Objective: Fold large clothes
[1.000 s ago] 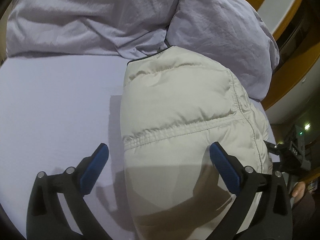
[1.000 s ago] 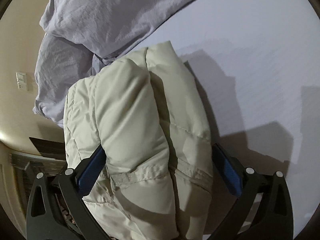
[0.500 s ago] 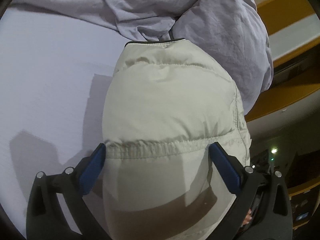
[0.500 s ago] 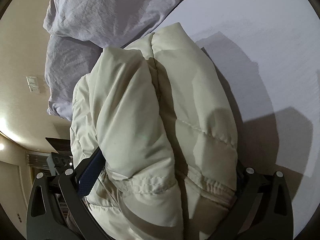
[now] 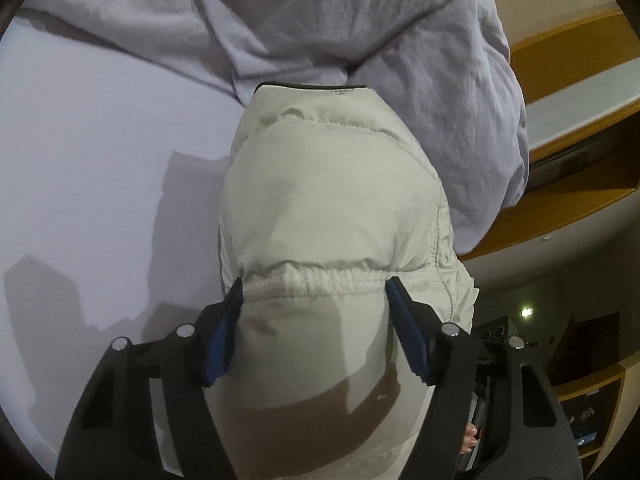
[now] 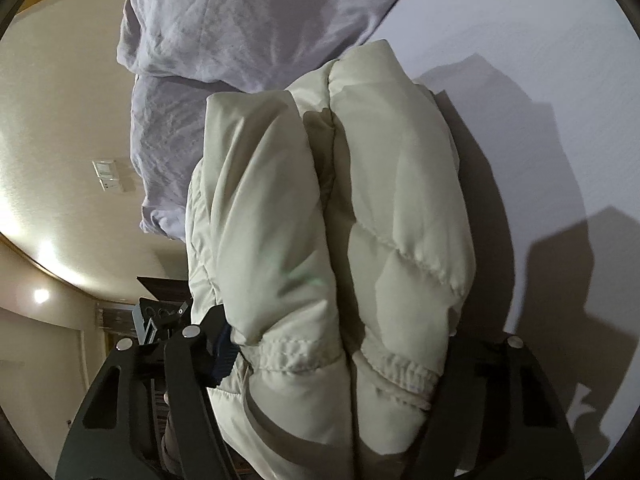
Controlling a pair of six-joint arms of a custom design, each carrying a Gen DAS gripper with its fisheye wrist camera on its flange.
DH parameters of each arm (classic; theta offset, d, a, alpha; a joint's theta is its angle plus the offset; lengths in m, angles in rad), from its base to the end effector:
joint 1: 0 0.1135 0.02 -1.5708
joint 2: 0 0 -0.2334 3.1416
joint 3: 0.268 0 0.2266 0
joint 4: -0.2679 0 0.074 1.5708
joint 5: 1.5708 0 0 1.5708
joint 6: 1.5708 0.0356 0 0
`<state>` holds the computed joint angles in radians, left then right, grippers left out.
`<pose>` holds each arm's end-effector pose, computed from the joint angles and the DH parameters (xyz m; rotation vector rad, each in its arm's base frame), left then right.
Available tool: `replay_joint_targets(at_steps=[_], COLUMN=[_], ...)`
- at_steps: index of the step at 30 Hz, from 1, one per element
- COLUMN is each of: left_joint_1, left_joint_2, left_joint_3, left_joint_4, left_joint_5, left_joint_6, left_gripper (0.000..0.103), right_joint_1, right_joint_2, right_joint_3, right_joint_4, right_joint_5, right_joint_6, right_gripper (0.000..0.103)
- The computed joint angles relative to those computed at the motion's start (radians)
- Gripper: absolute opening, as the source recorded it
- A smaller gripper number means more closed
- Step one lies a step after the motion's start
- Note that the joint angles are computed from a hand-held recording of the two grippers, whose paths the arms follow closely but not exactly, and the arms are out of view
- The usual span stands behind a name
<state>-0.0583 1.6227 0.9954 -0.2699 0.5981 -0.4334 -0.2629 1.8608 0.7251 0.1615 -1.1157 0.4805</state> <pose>0.3071 -0.0380 0.1861 -0.1985 2.4765 -0.9492 0.2822 -0.0428 0.0901 0.4196 2.2786 1.4873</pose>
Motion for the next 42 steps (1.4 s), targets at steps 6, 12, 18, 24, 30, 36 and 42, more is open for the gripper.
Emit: replay_joint_targets(at_steps=[6,12,18,24,30,36,42], left_joint_1=[0.082,0.146,0.157,0.133,0.077,-0.031,-0.108], left_joint_2=[0.066,0.14,0.21,0.18,0.101,0.06,0.079], left_joint_3=[0.142,0.267,0.304,0.307,0.288,0.284,0.288], left_joint_4=[-0.074,-0.115,-0.101,-0.118,-0.072,-0.015,0.019], left_joint_5=[0.01,-0.011,-0.053,-0.154,-0.303,-0.438,-0.566], left_joint_6=[0.046,0.092,0.126,0.203,0.258,0.279,0.336], left_gripper=[0.068,0.068,0.072,0.08,0.083,0.085,0.085], right_joint_1=[0.112,0.214,0.249,0.194,0.188,0.329,0.513], right_joint_2=[0.029,0.087,0.114,0.002,-0.136,-0.175,-0.13], right_joint_3=[0.103,0.249,0.296,0.302,0.317,0.404,0.526], right_joint_4=[0.085,0.073,-0.007,-0.214,-0.324,-0.341,-0.336], right_joint_5=[0.042,0.134,0.234,0.311,0.556,0.802,1.063], right_joint_6=[0.139,0.205,0.176,0.02,-0.034,-0.078,-0.177], right_gripper=[0.065,0.065,0.075,0.083,0.086,0.086,0.08])
